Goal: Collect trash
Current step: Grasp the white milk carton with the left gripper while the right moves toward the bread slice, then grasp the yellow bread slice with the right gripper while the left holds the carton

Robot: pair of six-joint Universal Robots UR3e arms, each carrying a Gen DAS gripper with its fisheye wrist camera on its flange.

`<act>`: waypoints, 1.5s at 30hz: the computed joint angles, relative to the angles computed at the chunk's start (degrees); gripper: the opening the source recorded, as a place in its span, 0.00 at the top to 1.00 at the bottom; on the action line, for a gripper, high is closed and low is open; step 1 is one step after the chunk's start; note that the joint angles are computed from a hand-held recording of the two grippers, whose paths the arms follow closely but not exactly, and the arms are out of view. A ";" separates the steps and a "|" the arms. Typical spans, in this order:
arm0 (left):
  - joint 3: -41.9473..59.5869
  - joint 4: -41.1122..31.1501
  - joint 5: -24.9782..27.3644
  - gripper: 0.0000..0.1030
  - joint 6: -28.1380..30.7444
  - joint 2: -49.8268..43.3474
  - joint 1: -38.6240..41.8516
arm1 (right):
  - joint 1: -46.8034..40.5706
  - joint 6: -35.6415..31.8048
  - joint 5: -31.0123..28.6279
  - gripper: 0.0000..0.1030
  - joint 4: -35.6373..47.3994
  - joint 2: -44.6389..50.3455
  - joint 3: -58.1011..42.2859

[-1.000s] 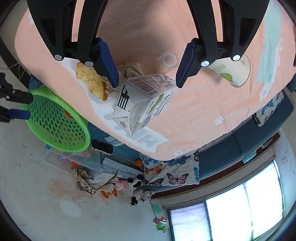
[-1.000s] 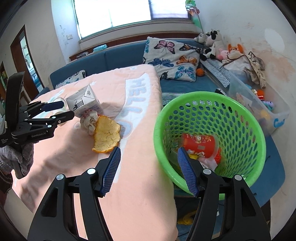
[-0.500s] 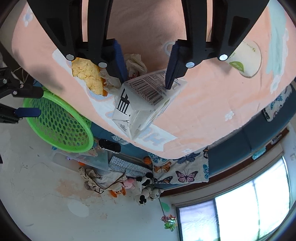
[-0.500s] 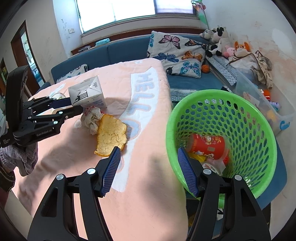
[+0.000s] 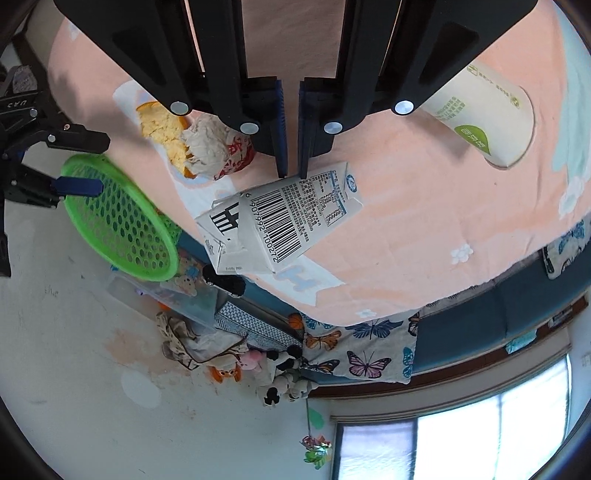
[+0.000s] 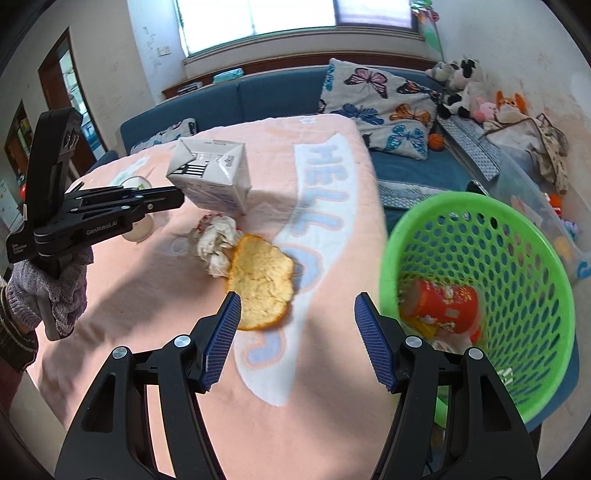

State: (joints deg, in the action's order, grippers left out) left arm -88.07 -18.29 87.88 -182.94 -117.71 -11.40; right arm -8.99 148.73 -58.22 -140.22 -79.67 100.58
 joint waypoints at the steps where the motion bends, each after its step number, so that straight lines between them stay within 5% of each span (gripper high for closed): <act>1: 0.18 -0.03 0.59 0.93 0.58 -0.18 -0.19 | 0.34 0.09 -0.06 0.37 0.00 0.38 -0.28; 5: -0.45 2.01 2.20 0.57 2.26 -0.41 -0.36 | 1.08 0.50 -0.62 0.37 -0.30 1.22 -0.83; 7: -0.62 2.79 1.51 0.53 3.84 -0.32 -0.20 | 1.26 0.62 -0.98 0.37 -0.27 1.75 -1.29; 11: 1.20 2.69 1.88 0.32 7.68 -1.18 -0.46 | 1.59 1.05 -1.60 0.37 -0.50 2.92 -2.16; 14: 2.66 2.93 2.08 0.33 9.84 -2.14 -0.66 | 1.89 1.47 -1.98 0.37 -0.68 3.89 -2.80; 17: 4.31 1.24 -0.80 0.52 9.63 -3.00 0.67 | 2.40 1.71 -2.56 0.37 -0.82 5.08 -3.57; 33: 4.88 1.04 -3.08 0.59 1.73 -4.41 3.88 | 5.78 1.66 -1.50 0.32 3.34 9.70 -8.73; 42: -0.18 3.71 -3.45 0.59 -0.84 -0.91 4.99 | 9.05 5.47 -4.89 0.28 2.74 14.72 -12.52; 45: -1.73 4.47 -3.06 0.59 -1.46 0.16 5.00 | 11.02 6.27 -8.69 0.34 -0.81 14.82 -11.71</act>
State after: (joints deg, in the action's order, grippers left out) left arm -89.79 -13.81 84.82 -184.39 -117.55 -6.40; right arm 2.03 154.99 -66.91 -141.03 -64.85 88.87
